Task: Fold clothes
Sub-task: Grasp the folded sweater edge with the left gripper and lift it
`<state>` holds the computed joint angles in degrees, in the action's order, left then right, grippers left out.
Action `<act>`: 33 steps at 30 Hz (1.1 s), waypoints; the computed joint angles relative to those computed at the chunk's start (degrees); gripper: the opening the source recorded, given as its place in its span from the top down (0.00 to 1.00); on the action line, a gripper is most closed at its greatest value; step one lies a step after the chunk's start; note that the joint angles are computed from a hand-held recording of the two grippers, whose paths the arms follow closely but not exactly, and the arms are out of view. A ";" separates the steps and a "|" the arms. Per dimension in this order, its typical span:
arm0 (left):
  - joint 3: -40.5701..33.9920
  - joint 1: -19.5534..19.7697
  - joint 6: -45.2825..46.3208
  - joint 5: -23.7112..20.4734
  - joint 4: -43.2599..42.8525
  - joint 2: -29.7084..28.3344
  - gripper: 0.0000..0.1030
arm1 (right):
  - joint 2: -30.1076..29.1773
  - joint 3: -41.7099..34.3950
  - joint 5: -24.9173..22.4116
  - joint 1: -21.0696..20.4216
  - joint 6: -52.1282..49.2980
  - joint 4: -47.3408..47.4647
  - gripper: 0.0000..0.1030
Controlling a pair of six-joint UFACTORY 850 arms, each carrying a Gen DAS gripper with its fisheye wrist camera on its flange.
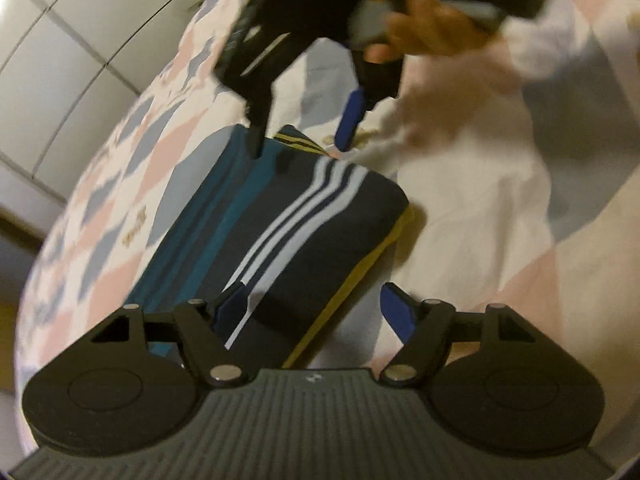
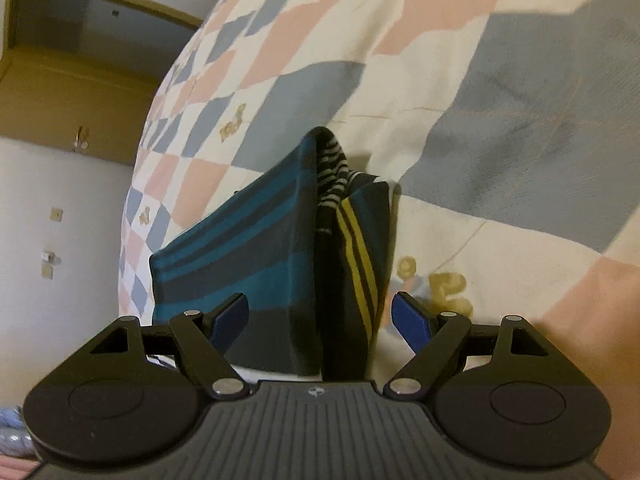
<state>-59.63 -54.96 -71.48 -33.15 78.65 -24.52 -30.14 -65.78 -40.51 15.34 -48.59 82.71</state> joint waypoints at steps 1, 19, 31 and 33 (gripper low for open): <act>0.00 -0.18 -0.13 -0.40 1.72 -0.75 0.32 | -0.75 -0.48 -0.20 0.01 0.23 0.06 0.21; 1.04 1.66 -24.64 -0.78 24.68 -4.96 0.61 | -6.45 -7.79 -1.19 1.05 5.04 -7.75 0.71; 16.58 10.82 -72.15 2.67 43.77 16.96 0.73 | -1.01 -19.31 5.04 11.06 31.29 -32.12 0.79; 20.48 13.31 -77.57 2.41 41.59 22.32 0.74 | -2.37 -24.39 4.31 14.20 32.81 -34.70 0.79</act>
